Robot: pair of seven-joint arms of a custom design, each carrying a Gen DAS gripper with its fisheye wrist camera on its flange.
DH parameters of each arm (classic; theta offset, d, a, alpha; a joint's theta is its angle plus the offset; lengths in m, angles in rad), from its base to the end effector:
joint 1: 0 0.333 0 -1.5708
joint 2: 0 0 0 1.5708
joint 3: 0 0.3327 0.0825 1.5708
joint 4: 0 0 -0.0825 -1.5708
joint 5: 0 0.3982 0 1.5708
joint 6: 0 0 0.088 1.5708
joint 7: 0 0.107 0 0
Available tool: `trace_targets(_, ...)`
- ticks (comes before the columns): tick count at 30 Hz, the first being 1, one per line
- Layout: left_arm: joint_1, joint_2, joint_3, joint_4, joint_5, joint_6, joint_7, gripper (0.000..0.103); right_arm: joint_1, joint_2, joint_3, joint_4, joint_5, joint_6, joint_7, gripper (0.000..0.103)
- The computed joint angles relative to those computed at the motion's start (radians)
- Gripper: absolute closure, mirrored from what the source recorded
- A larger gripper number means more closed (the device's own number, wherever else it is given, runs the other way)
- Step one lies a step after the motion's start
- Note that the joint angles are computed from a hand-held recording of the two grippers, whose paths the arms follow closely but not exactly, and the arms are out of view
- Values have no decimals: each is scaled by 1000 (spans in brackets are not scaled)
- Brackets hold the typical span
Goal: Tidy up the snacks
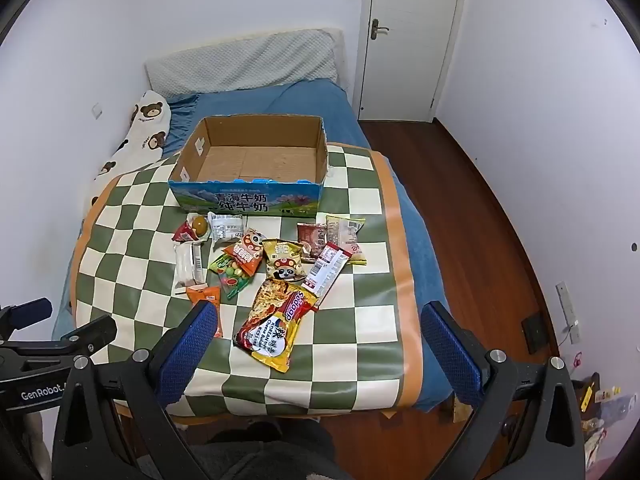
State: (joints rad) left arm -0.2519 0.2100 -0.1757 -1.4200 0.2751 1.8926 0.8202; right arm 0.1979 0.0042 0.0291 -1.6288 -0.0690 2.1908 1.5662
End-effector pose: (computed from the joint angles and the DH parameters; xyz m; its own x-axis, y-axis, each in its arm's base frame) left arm 0.6182 -0.2453 0.6234 0.2756 -0.9613 0.0005 -0.9017 -0.2587 -0.3465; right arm 0.6025 0.1366 0.6788 0.2325 -0.9700 0.0711 -0.8165 -0.2344 -0.5276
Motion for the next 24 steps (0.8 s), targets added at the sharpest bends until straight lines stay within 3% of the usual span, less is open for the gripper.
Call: trace_targets(24,-5,19,4,35,15,-11,4,0,-1,2,0,5,10,-1,-2,0)
